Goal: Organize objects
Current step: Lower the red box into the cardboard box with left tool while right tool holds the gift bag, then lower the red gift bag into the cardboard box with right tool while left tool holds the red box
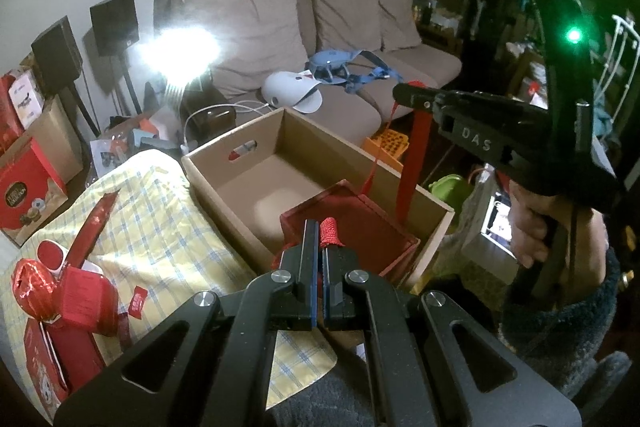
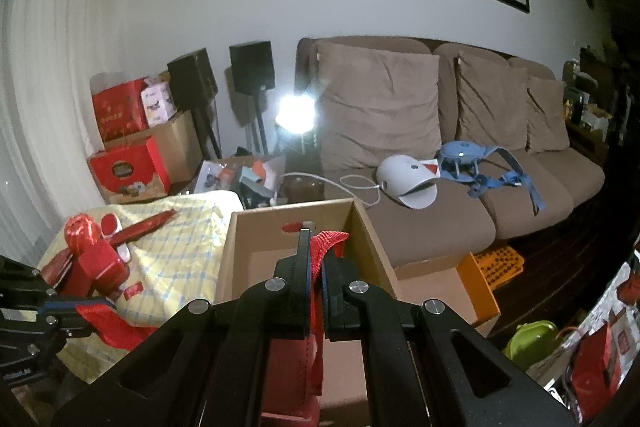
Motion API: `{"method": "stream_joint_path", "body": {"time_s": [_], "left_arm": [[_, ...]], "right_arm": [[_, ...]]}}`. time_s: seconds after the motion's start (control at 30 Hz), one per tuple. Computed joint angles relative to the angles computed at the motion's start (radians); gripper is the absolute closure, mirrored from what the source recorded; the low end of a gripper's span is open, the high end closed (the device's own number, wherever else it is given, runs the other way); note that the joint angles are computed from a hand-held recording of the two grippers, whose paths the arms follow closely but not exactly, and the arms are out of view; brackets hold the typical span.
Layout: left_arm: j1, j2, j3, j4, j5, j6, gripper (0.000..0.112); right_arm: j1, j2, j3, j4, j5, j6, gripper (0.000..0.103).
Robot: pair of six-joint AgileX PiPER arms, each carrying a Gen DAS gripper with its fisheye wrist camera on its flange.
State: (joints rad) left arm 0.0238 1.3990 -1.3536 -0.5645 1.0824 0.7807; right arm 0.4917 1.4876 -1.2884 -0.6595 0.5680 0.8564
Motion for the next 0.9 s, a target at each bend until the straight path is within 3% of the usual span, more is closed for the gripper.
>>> {"method": "stream_joint_path", "body": {"time_s": [0.4,0.9], "left_arm": [[0.006,0.007,0.020,0.011,-0.010,0.002,0.111],[0.009,0.040,0.041,0.023,-0.027,-0.002,0.111]], "right_arm": [[0.012,0.019,-0.010,0.006,0.002,-0.014,0.101],[-0.010,0.083,-0.039,0.122,-0.007,-0.133,0.101]]}}
